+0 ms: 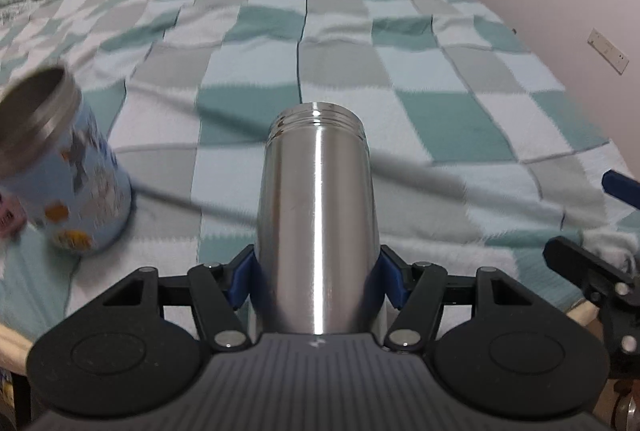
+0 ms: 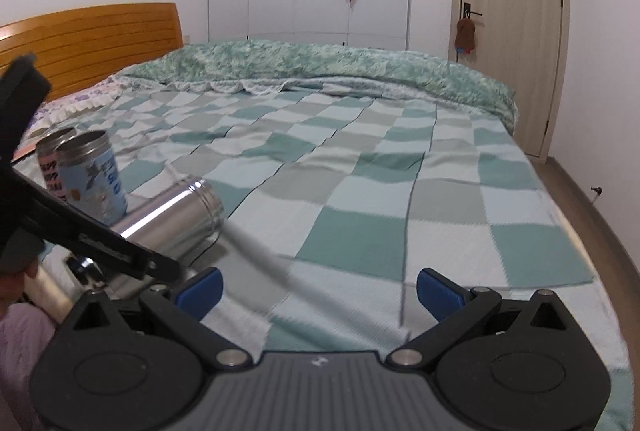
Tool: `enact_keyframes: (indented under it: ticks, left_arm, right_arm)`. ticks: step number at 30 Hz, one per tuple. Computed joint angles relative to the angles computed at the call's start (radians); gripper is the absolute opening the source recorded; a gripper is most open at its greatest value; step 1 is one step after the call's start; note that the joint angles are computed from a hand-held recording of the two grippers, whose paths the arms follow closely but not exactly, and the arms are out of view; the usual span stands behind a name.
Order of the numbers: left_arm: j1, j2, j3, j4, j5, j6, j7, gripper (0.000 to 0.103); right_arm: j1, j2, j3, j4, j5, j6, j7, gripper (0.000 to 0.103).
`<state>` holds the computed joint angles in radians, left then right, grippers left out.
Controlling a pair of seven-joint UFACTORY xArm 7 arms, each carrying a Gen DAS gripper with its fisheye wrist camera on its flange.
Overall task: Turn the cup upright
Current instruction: 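Close the right tool around the silver bottle's body and lift it, then rotate the held silver bottle upright with the right tool beside the blue cup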
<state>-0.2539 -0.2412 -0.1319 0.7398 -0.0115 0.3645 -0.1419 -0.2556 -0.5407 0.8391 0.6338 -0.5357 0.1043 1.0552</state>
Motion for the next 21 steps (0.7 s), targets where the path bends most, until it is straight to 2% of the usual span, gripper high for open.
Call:
enact_keyframes:
  ticks: [2,4,6,8,9,12,16,18,21]
  left_arm:
    - [-0.003,-0.001,0.004,-0.029,0.004,-0.049,0.022,0.064]
    - [-0.020,0.001,0.024,-0.029,-0.034,-0.040,0.055,0.064]
    - [-0.042,-0.001,0.045,-0.031,-0.084,-0.028,0.111,0.071]
    - [-0.078,-0.022,0.080,-0.053,-0.160,-0.056,0.209,0.099]
    - [-0.100,-0.038,0.100,-0.070,-0.208,-0.084,0.259,0.103]
    - [-0.176,-0.102,0.178,-0.105,-0.352,-0.132,0.397,0.103]
    - [-0.230,-0.194,0.265,-0.151,-0.462,-0.172,0.527,0.103]
    - [-0.237,-0.233,0.299,-0.172,-0.483,-0.190,0.569,0.103]
    - [-0.215,-0.274,0.339,-0.192,-0.482,-0.186,0.599,0.103]
  right_arm:
    - [0.002,0.003,0.016,0.011,0.002,0.028,0.009,0.103]
    - [0.016,0.008,0.020,0.021,-0.004,0.057,0.016,0.103]
    - [0.030,0.010,0.016,0.028,-0.017,0.080,0.025,0.103]
    - [0.048,0.011,0.005,0.036,-0.032,0.101,0.034,0.103]
    - [0.057,0.006,0.002,0.041,-0.039,0.119,0.042,0.103]
    - [0.083,0.008,-0.017,0.061,-0.066,0.151,0.057,0.103]
    - [0.095,0.033,-0.020,0.103,-0.111,0.173,0.096,0.103]
    - [0.095,0.070,-0.008,0.139,-0.138,0.182,0.119,0.103]
    - [0.067,0.157,0.050,0.224,-0.200,0.229,0.160,0.103]
